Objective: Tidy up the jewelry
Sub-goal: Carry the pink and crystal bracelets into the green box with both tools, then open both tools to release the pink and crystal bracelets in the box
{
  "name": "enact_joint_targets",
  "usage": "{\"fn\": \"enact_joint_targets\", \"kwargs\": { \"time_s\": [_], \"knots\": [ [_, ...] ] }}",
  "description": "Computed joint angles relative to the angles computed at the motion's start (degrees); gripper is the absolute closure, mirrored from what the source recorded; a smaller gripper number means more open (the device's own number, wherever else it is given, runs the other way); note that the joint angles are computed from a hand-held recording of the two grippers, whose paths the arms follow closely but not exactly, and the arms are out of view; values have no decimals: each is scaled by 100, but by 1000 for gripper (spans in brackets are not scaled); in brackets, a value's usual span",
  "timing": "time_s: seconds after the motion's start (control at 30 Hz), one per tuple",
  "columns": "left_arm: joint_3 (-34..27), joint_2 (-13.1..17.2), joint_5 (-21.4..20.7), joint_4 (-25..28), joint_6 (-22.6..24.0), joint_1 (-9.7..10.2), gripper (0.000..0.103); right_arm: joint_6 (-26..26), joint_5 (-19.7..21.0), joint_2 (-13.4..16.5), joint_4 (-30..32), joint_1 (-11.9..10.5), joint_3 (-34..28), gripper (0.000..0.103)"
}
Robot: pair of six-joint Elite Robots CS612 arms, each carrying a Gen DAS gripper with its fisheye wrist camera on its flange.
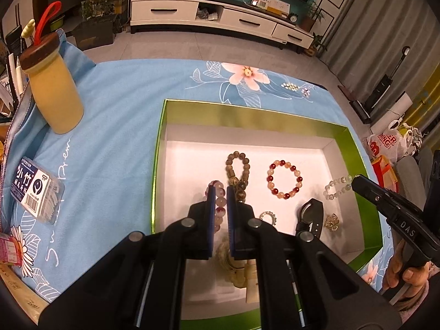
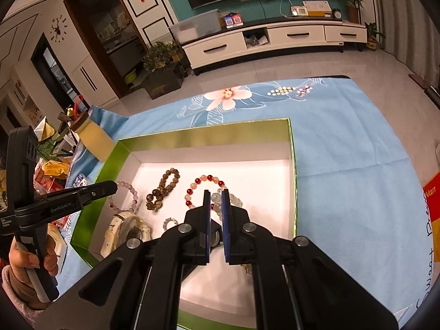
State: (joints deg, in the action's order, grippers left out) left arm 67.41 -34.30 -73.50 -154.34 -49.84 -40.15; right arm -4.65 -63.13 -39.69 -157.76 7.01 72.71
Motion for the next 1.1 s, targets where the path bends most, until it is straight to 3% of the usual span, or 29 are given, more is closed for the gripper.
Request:
{"fn": "enact_joint_targets", "kwargs": {
  "time_s": [0.63, 1.1],
  "knots": [
    [-214, 76, -99, 580, -41, 46, 95, -1, -346, 78, 722, 33, -270, 96],
    [-304, 94, -8, 914, -75, 48, 95, 11, -464, 113, 859, 45, -366, 96]
  ]
}}
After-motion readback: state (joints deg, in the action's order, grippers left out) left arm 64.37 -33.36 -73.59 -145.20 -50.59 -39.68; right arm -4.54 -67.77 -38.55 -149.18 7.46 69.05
